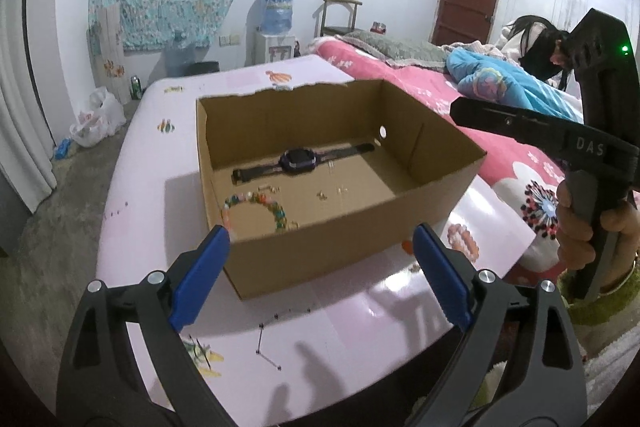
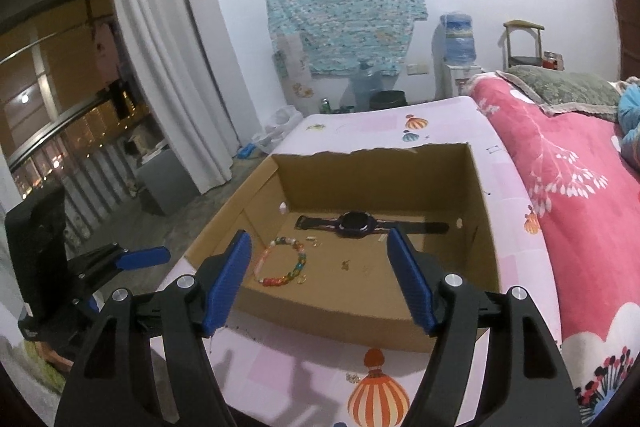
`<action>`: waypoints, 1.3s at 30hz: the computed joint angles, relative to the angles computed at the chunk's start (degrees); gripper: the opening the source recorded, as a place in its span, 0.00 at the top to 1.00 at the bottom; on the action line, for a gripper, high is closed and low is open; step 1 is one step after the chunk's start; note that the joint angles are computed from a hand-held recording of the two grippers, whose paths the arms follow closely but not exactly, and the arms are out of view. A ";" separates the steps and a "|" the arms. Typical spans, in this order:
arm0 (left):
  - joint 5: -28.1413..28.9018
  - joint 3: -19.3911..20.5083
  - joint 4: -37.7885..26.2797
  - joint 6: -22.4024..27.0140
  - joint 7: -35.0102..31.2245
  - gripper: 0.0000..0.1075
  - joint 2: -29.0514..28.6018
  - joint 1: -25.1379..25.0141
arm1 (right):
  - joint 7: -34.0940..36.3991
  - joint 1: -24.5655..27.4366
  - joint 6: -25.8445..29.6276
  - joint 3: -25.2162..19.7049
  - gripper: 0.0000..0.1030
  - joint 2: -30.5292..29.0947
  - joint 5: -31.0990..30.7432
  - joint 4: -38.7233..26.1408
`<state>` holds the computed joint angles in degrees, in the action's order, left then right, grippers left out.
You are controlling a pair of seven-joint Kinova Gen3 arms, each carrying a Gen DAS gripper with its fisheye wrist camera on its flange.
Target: Organize jewelry
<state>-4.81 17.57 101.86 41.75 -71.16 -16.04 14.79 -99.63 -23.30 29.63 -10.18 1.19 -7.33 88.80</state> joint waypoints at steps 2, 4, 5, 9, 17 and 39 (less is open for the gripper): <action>0.71 -0.44 0.55 0.62 -0.44 0.17 -0.25 0.49 | 0.81 -0.08 0.08 -0.14 0.33 -0.38 -0.50 0.56; 0.82 -0.25 1.02 0.82 -0.39 0.17 -0.37 0.56 | 1.72 -0.07 0.12 -0.17 0.33 -0.74 -1.29 1.24; 0.83 -0.09 1.20 1.23 -0.33 0.17 -0.36 0.58 | 1.76 -0.11 0.27 -0.20 0.33 -0.87 -1.36 1.45; 0.84 0.34 1.74 2.01 0.22 0.17 -0.02 0.69 | 2.10 -0.12 1.52 -0.17 0.33 -1.12 -2.24 2.30; 0.17 1.24 2.58 2.67 1.54 0.17 1.14 1.57 | -0.11 -0.27 4.13 -0.28 0.33 -1.54 -1.84 4.25; -15.18 5.45 1.07 7.53 16.31 0.17 10.48 8.14 | -11.98 0.47 10.82 -0.12 0.33 -1.39 5.70 8.91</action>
